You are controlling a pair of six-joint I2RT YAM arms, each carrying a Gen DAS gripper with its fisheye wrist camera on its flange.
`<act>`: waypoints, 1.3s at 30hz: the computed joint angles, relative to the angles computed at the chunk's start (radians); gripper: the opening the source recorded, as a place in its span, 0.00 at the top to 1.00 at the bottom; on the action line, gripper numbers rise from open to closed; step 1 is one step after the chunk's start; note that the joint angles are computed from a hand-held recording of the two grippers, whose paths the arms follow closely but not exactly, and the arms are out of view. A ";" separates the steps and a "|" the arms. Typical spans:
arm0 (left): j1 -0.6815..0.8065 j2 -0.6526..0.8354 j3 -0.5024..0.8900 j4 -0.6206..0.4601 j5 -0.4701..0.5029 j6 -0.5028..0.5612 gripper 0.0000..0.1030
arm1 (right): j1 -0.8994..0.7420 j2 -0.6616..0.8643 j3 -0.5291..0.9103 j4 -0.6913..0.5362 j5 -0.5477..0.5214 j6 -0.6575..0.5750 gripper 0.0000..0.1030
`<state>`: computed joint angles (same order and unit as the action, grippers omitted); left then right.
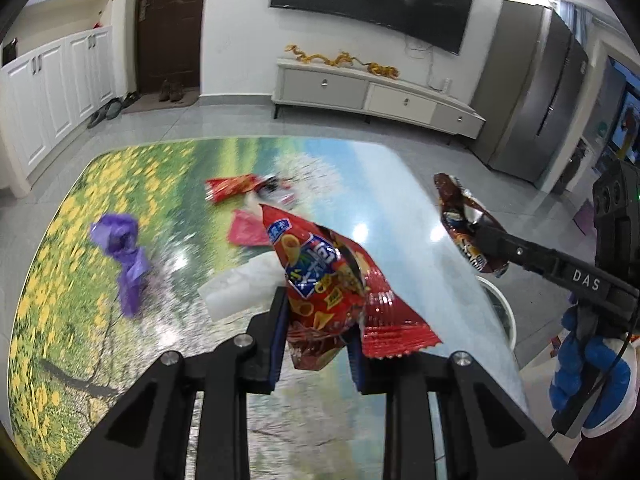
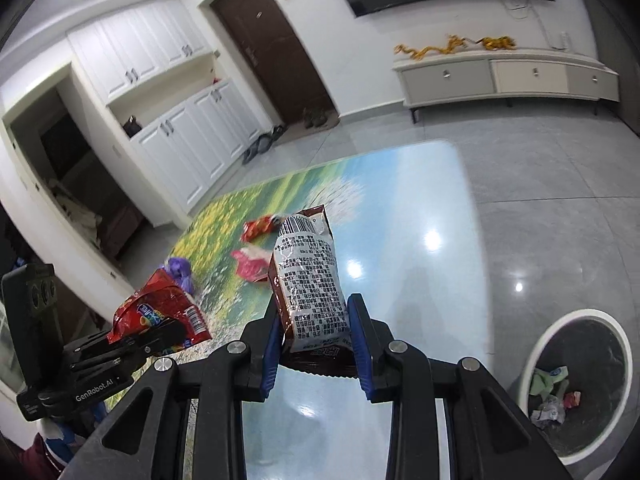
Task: Collect trash
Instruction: 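Carry the red snack bag and white packet over the bin and release both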
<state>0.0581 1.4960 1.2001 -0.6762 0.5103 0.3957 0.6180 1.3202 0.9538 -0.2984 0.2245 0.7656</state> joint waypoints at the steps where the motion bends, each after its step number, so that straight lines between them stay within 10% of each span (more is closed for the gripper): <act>1: -0.024 -0.010 0.001 -0.005 -0.005 -0.004 0.76 | -0.006 -0.043 -0.025 -0.010 0.013 0.007 0.71; 12: -0.444 -0.016 0.036 0.004 -0.146 -0.101 0.76 | -0.195 -0.574 -0.275 -0.285 0.098 0.070 0.71; 21: -0.753 0.209 0.172 0.016 -0.258 -0.196 0.76 | -0.707 -0.808 -0.442 -0.436 -0.191 -0.094 0.71; 34: -0.948 0.558 0.464 -0.021 -0.312 -0.283 0.72 | -1.134 -0.533 -0.706 -0.131 -0.456 -0.317 0.69; 39: -0.961 0.655 0.567 -0.040 -0.291 -0.317 0.53 | -1.153 -0.390 -0.744 0.007 -0.441 -0.319 0.65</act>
<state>-0.9032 2.1508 1.7670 -0.7166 0.2189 0.0785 -0.5352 0.9300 0.2098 -0.2918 -0.2164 0.4468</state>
